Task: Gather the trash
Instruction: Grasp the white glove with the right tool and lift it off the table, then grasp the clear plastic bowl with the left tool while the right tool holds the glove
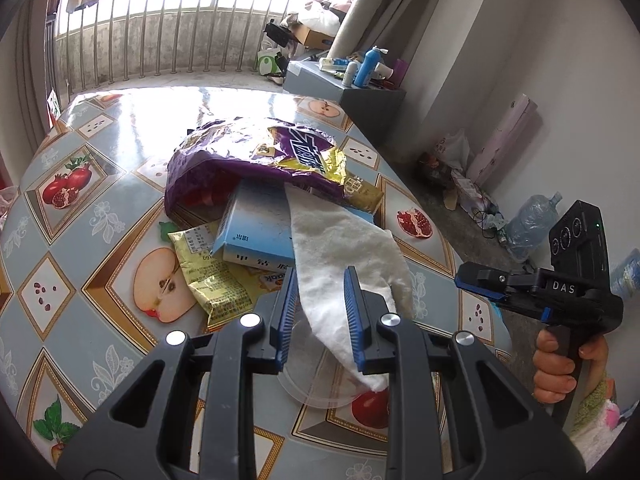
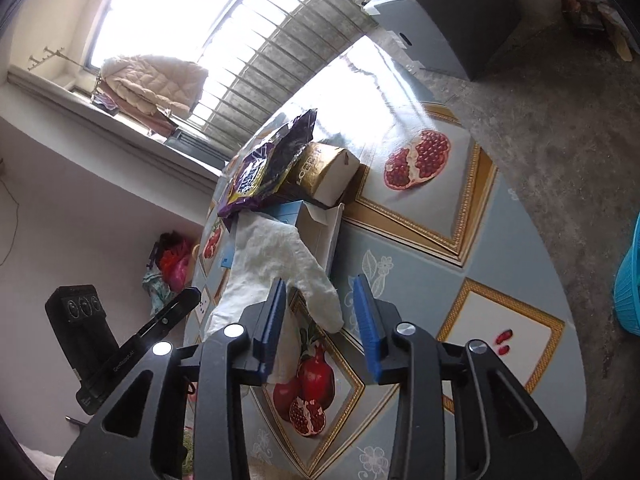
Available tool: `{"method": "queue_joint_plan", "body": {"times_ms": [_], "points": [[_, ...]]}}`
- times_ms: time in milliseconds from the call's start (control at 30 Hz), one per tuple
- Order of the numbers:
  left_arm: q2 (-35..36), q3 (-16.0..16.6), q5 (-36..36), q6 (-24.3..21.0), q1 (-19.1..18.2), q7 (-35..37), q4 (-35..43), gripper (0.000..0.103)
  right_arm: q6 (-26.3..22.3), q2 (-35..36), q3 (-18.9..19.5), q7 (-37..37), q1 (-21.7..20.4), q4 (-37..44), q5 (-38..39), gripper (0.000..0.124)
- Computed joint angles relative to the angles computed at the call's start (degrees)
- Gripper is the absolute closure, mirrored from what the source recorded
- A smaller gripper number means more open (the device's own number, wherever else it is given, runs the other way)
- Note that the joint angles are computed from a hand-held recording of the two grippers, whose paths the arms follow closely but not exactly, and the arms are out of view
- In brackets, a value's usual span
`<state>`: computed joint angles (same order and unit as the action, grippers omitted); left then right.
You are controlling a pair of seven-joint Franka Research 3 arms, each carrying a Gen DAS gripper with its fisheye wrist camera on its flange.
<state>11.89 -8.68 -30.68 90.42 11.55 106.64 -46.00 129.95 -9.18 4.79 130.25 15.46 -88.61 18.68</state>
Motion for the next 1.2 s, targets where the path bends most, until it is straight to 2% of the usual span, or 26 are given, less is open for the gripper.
{"method": "queue_joint_plan", "body": {"times_ms": [133,333,467,600,733,967,1200], "points": [[1.9,-0.5,1.1,-0.7,-0.5,-1.2,2.1,0.081,-1.8,6.5,-0.1,-2.5,0.6,7.0,0.8,0.087],[4.1,-1.6,1.5,-1.3,-0.2,-2.1,4.7,0.081,-8.7,14.3,-0.2,-4.9,1.3,17.4,0.5,0.088],[3.2,-1.9,0.8,-0.6,0.1,-1.8,2.5,0.081,-9.2,14.6,-0.3,-6.7,1.3,18.3,1.3,0.112],[3.0,-1.7,0.1,-0.5,0.1,-1.7,1.8,0.081,-9.1,14.1,-0.5,-7.6,1.5,18.7,0.5,0.119],[2.5,-1.5,-0.5,0.3,0.4,-1.7,1.2,0.081,-7.4,13.3,-0.3,-8.2,1.8,19.0,0.0,0.120],[1.9,-1.0,-2.0,1.1,1.6,-1.2,2.0,0.081,0.1,9.6,-0.1,-12.3,1.6,17.6,4.2,0.120],[-0.5,-0.4,-4.1,0.7,2.2,1.6,-0.4,0.080,4.0,0.1,-0.7,-12.1,1.0,8.8,5.3,0.120]]}}
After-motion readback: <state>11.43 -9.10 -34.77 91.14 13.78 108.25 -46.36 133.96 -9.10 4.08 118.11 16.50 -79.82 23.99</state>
